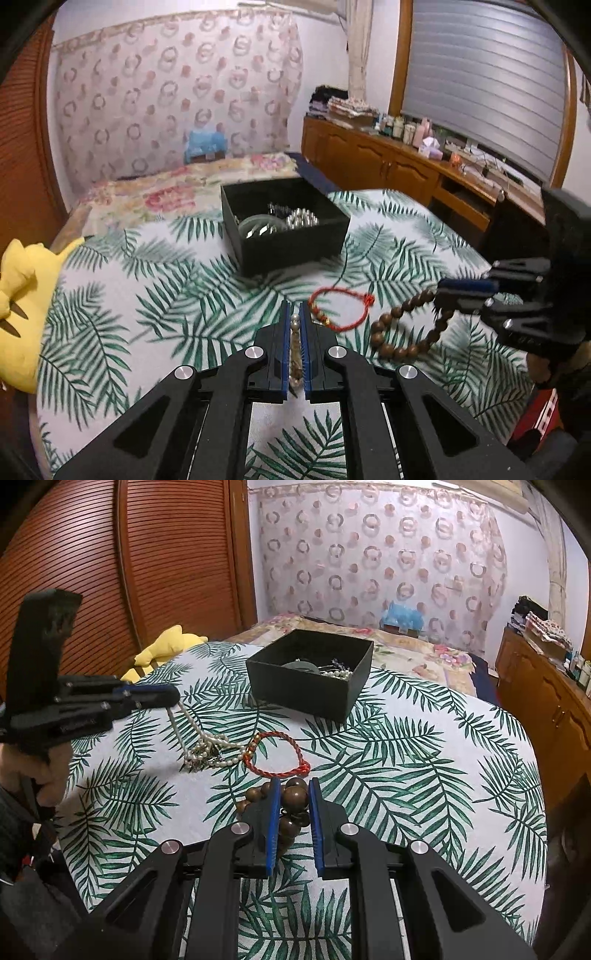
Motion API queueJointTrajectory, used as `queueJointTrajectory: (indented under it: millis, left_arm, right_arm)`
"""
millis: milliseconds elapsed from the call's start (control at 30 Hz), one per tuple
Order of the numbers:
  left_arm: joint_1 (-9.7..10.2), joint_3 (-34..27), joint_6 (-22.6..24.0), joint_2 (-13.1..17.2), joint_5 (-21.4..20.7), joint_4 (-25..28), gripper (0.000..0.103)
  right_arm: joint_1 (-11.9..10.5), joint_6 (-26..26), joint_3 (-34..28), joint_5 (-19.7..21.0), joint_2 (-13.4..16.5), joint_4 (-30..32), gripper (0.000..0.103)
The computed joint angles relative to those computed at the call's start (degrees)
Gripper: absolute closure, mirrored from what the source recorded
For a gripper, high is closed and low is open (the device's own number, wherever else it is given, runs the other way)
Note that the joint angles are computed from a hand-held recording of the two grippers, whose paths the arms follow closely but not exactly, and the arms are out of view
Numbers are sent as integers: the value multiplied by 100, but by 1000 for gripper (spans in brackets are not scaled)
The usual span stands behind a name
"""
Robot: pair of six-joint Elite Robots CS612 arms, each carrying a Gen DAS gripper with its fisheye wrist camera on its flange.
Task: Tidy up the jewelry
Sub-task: 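Grasp and lift the pearl necklace with green pendant using the left tool, then lower the pearl necklace into the box with the left tool while the right tool carries the bracelet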
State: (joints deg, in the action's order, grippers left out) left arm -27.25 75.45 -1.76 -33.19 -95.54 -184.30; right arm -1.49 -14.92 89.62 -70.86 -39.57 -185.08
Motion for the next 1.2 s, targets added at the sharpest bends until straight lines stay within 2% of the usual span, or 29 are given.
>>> queueJointTrajectory:
  millis: [833,1200]
  left_arm:
    - [-10,-201,185,-279,121,-867,99]
    - [16,-472,179,-256,142,-875,99]
  right_arm:
    - [12,72,-152,-37,-89,-200,86]
    - [2,51,-317,-1,-88,-175,86]
